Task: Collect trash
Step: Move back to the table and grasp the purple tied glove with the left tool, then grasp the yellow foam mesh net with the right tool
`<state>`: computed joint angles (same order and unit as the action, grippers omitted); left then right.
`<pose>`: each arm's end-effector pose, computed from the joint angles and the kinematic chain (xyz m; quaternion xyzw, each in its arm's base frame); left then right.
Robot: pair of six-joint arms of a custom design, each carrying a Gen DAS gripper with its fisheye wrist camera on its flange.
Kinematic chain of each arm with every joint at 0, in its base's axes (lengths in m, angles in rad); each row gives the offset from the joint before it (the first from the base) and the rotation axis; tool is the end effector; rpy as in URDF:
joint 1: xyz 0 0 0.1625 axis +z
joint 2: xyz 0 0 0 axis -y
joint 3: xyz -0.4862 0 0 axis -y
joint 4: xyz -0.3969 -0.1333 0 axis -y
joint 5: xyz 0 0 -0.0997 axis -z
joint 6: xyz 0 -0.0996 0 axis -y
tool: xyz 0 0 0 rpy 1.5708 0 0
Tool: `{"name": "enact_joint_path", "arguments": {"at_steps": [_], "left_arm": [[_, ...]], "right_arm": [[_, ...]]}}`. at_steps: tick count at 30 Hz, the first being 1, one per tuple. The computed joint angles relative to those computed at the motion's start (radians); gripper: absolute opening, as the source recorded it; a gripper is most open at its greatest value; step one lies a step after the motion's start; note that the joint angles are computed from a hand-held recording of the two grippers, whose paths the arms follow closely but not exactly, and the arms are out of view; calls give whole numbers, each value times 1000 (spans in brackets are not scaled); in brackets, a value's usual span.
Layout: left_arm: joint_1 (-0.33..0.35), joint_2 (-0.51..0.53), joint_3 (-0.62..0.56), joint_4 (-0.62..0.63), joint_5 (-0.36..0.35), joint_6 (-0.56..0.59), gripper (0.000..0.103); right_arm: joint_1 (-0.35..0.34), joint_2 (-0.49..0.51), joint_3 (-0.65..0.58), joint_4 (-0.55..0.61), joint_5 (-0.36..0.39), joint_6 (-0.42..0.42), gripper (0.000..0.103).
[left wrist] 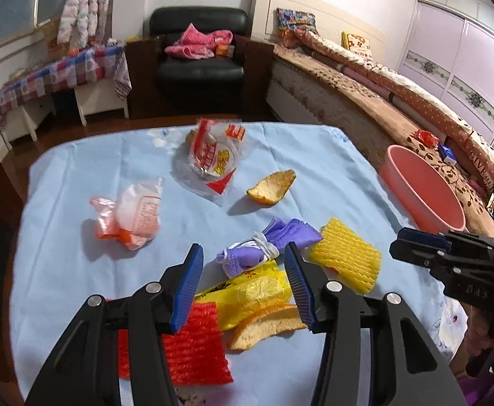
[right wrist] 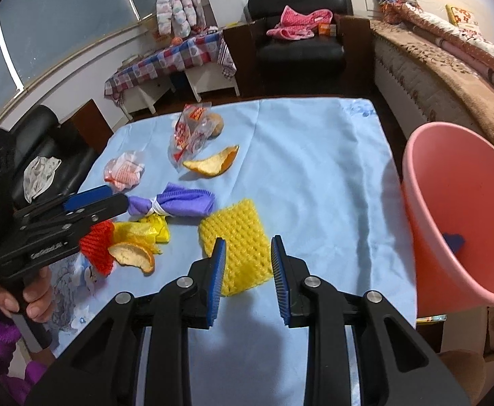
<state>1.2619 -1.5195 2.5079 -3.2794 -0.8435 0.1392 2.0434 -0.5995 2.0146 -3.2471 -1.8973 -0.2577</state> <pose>0.0784 -0.4105 0.3264 0.0721 0.8806 -0.3564 0.3038 0.3559 -0.4735 -0.0207 0.3296 -0.9214 0.1450 0.1464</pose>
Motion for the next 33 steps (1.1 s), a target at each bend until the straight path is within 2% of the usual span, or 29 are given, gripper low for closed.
{"name": "enact_joint_path", "arguments": {"at_steps": [2, 4, 6, 11, 17, 31, 32, 33], "left_arm": [[23, 14, -18, 12, -23, 9, 49], [38, 28, -29, 15, -40, 24, 49], [50, 43, -39, 13, -49, 42, 49], [69, 55, -50, 25, -69, 57, 29], [65, 47, -38, 2, -83, 79, 15], [11, -31, -8, -47, -83, 37, 13], [5, -34, -5, -50, -77, 32, 13], [2, -36, -3, -51, -73, 29, 13]], "right_arm": [[-3, 7, -11, 24, 0, 7, 30], [-9, 11, -17, 39, 13, 17, 40], [-12, 17, -26, 51, 17, 20, 42], [-12, 33, -45, 76, 3, 14, 42], [-16, 45, -52, 84, -15, 13, 42], [-28, 53, -44, 67, -19, 6, 42], [-28, 52, -41, 64, -20, 2, 42], [-28, 52, -39, 61, -19, -1, 34]]}}
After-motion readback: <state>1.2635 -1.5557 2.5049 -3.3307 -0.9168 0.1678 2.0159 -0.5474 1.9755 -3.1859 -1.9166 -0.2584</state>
